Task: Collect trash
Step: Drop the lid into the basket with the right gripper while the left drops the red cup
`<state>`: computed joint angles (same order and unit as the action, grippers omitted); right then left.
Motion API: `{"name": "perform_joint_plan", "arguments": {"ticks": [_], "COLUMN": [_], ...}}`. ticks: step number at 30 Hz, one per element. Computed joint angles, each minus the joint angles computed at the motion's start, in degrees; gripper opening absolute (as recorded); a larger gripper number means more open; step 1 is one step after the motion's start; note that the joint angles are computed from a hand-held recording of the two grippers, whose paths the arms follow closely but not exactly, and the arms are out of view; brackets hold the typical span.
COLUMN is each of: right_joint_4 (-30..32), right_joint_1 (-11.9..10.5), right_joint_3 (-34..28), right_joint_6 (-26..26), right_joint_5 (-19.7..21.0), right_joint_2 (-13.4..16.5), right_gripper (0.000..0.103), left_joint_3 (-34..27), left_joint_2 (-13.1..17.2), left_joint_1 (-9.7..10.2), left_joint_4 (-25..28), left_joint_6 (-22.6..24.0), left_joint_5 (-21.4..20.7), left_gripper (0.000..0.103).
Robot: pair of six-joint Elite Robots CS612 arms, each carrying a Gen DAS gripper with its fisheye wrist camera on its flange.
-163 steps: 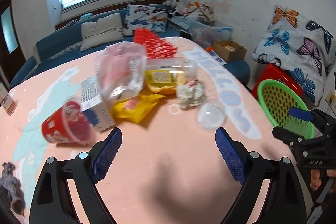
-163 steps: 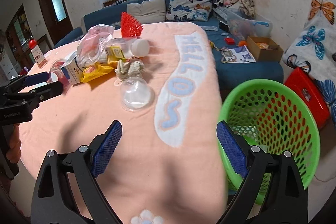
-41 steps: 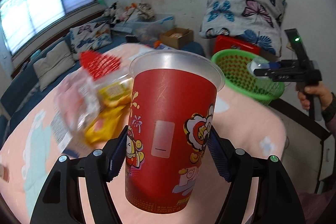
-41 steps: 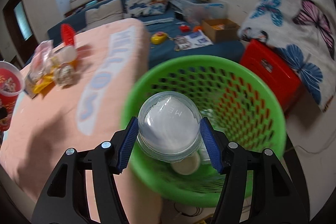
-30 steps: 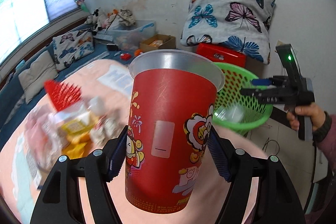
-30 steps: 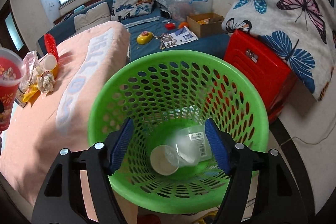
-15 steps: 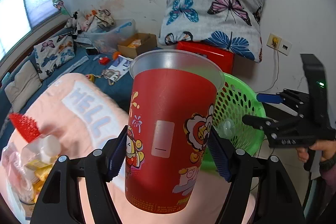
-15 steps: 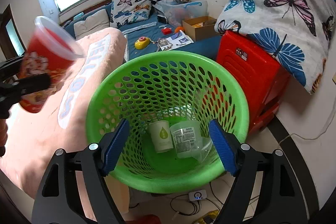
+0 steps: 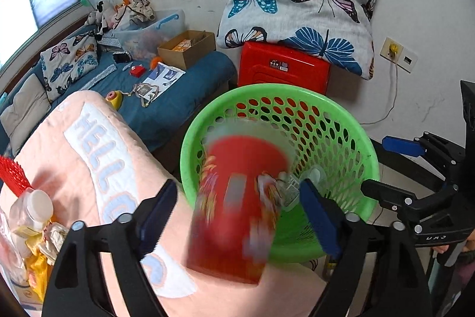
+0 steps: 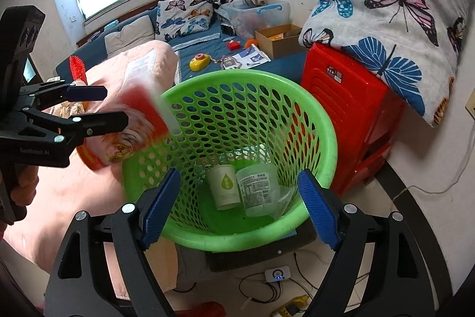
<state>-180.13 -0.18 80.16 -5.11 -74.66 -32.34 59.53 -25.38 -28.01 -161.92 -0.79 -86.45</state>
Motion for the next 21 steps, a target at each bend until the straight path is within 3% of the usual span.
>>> {"name": "perform_joint_plan", "arguments": {"ticks": [10,16,21], "right_joint_4": [-0.7,-1.0,-0.7], "right_joint_1": [0.4,1.6,2.6], "right_joint_3": [0.6,0.7,-0.1], "right_joint_6": [-0.6,-2.3,-3.4], "right_joint_5": [1.1,1.8,2.6], "right_joint_2": [-0.6,-1.0,-0.9], "right_gripper": [0.083,0.084,0.086], "left_joint_3": [6.4,12.9,17.9], "left_joint_2": [-3.1,-6.2,-8.7], "left_joint_1": [0.84,1.7,2.27], "left_joint_4": [-5.6,-10.9,-14.4], "left_joint_6": [-3.5,-6.7,-8.6], "left_joint_5": [0.3,2.8,7.3], "left_gripper": [0.088,0.088,0.088]}}
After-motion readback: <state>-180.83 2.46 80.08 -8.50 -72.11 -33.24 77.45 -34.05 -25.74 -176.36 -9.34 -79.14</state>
